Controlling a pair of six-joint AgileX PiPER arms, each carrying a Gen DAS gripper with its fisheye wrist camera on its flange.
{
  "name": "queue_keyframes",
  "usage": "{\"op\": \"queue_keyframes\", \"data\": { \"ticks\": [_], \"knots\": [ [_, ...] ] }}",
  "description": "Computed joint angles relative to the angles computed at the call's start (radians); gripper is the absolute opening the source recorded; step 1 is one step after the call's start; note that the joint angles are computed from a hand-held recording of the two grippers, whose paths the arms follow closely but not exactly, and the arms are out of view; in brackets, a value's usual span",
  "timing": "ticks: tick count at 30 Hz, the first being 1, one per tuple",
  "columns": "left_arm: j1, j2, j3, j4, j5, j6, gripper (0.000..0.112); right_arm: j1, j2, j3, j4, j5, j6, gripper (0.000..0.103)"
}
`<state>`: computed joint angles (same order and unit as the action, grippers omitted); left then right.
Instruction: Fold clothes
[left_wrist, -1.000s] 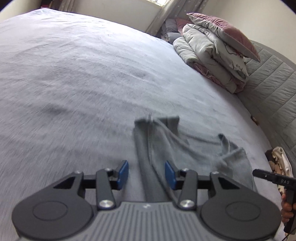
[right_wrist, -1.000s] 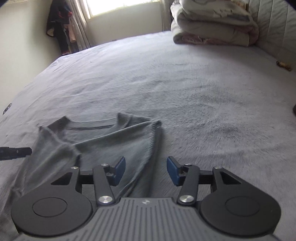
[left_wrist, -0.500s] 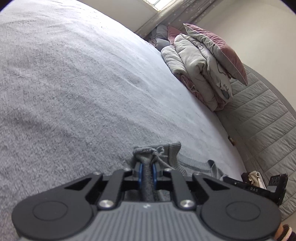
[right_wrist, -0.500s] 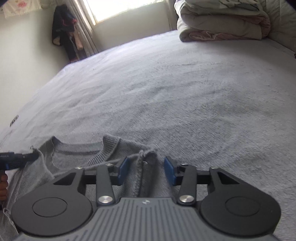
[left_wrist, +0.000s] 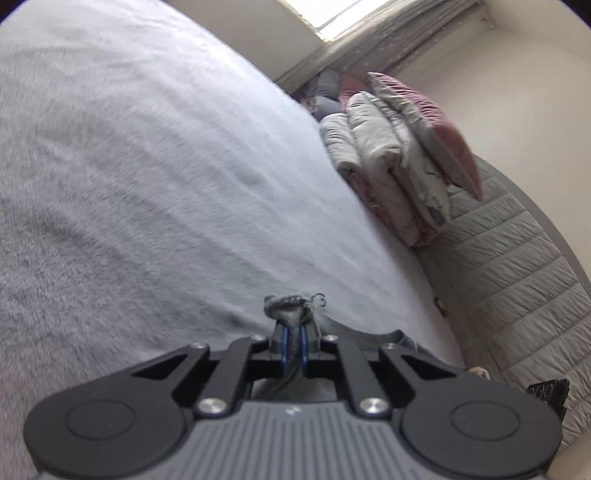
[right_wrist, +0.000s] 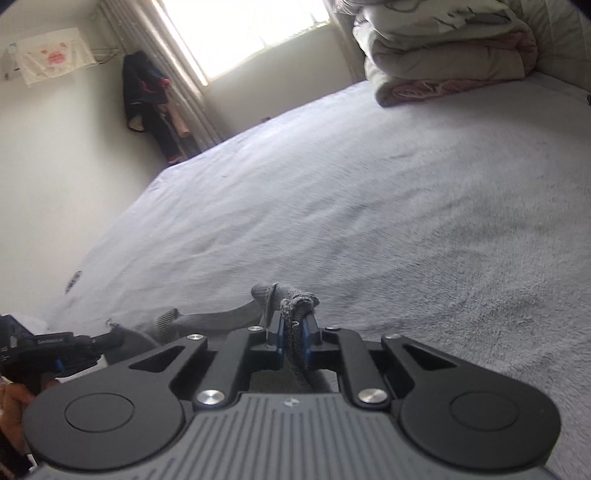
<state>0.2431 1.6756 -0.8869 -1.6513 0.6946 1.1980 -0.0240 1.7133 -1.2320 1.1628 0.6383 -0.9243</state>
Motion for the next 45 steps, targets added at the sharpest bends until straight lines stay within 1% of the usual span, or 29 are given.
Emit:
{"op": "queue_keyframes", "data": {
  "ticks": [4,9,14,17,21,25,27,29,32,35,37,39,40,43,44,45],
  "knots": [
    [0.002,-0.129,0.041,0.079,0.009,-0.074,0.007,-0.026,-0.094,0.026,-0.039,0.061,0.042,0.011],
    [0.041,-0.294,0.098,0.212,0.051,-0.172,0.007,-0.068,-0.216,0.065,-0.102,0.137,0.086,0.011],
    [0.112,-0.452,0.165,0.357,0.139,-0.255,0.007,-0.105,-0.331,0.123,-0.171,0.216,0.101,0.011],
    [0.16,-0.541,0.202,0.419,0.203,-0.29,0.007,-0.135,-0.39,0.162,-0.197,0.27,0.087,0.011],
    [0.22,-0.626,0.241,0.496,0.29,-0.321,0.007,-0.17,-0.451,0.204,-0.25,0.338,0.096,0.011],
    [0.244,-0.687,0.275,0.586,0.35,-0.353,0.007,-0.178,-0.483,0.245,-0.334,0.386,0.142,0.011],
    [0.243,-0.711,0.292,0.634,0.367,-0.376,0.007,-0.168,-0.502,0.275,-0.382,0.387,0.164,0.011],
    [0.23,-0.73,0.309,0.687,0.367,-0.41,0.007,-0.147,-0.51,0.3,-0.443,0.375,0.203,0.011],
    [0.222,-0.744,0.343,0.728,0.359,-0.433,0.007,-0.123,-0.512,0.34,-0.497,0.351,0.245,0.011],
    [0.221,-0.748,0.386,0.749,0.335,-0.442,0.007,-0.09,-0.526,0.379,-0.542,0.323,0.299,0.011],
    [0.216,-0.751,0.425,0.745,0.301,-0.42,0.007,-0.053,-0.529,0.401,-0.583,0.295,0.359,0.011],
    [0.235,-0.747,0.467,0.708,0.286,-0.379,0.008,-0.011,-0.533,0.423,-0.618,0.248,0.401,0.011],
    [0.258,-0.747,0.484,0.684,0.292,-0.352,0.008,0.007,-0.541,0.434,-0.631,0.225,0.417,0.011],
    [0.321,-0.763,0.485,0.664,0.348,-0.314,0.009,0.028,-0.577,0.461,-0.638,0.183,0.432,0.013],
    [0.347,-0.771,0.482,0.66,0.373,-0.299,0.01,0.011,-0.592,0.473,-0.608,0.178,0.402,0.014],
    [0.39,-0.775,0.484,0.651,0.404,-0.281,0.011,-0.008,-0.606,0.484,-0.576,0.174,0.372,0.017]
  ]
}}
